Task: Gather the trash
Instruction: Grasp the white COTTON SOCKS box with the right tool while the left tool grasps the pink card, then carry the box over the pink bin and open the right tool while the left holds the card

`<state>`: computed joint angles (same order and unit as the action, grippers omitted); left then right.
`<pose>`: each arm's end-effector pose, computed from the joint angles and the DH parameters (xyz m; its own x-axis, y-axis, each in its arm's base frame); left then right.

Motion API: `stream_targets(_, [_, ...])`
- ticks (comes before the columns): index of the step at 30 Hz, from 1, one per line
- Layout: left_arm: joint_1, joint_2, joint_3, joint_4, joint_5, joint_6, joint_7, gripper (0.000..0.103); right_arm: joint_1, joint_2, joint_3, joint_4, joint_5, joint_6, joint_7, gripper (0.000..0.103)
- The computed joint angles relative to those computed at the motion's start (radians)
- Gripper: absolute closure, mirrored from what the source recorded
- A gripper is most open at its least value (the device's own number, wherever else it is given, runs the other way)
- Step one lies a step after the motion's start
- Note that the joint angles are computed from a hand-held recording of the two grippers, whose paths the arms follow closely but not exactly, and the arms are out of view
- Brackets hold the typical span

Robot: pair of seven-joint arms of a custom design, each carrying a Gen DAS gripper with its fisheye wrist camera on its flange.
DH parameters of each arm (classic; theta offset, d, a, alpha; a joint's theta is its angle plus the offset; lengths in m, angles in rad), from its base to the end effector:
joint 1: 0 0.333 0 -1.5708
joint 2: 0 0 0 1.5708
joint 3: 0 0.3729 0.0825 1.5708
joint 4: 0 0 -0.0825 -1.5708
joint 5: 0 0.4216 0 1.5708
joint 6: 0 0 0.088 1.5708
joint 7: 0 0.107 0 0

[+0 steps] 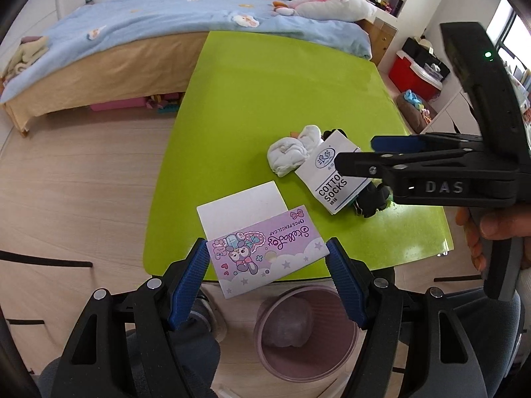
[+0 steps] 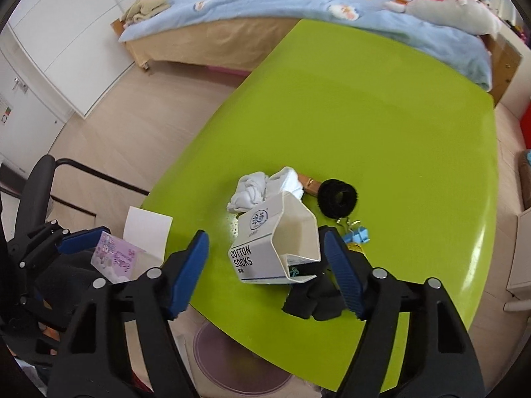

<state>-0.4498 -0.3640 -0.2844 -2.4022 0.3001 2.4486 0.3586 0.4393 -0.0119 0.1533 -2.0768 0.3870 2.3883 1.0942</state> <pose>0.3525 -0.3321 0.5241 0.2297 -0.9554 0.1855 -0.8445 -0.2905 -0.4500 0.5007 0.3416 0.5066 0.7494 -0.6400 -0.1696 -0.6471 -0.6538 -0.3922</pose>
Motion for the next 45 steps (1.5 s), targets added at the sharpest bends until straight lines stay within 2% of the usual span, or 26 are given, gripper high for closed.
stream_targets(5, [0.003, -0.014, 0.005, -0.015, -0.001, 0.008, -0.001, 0.034, 0.005, 0.028, 0.000, 0.026, -0.013, -0.048, -0.010, 0.065])
stream_targets(7, [0.003, -0.018, 0.006, -0.019, 0.000, 0.012, -0.001, 0.034, 0.004, 0.034, -0.001, 0.033, -0.002, -0.059, -0.012, 0.083])
stream_targets(10, [0.002, -0.019, 0.005, -0.022, 0.001, 0.018, 0.002, 0.034, 0.003, 0.021, -0.003, 0.023, 0.031, -0.057, -0.037, 0.093])
stream_targets(18, [-0.008, -0.015, 0.003, -0.012, 0.012, 0.033, 0.037, 0.034, -0.007, -0.073, -0.006, -0.049, 0.111, -0.010, -0.063, 0.099])
stream_targets(27, [-0.032, -0.025, -0.009, 0.001, 0.018, 0.029, 0.101, 0.034, -0.030, -0.271, -0.021, -0.203, 0.193, 0.030, -0.077, 0.100])
stream_targets(37, [-0.066, -0.028, -0.027, 0.010, 0.011, 0.034, 0.132, 0.034, -0.055, -0.471, -0.028, -0.383, 0.224, -0.023, -0.080, 0.100])
stream_targets(45, [-0.093, -0.056, -0.032, -0.009, -0.002, 0.037, 0.128, 0.034, -0.056, -0.545, -0.022, -0.484, 0.239, -0.102, -0.073, 0.100])
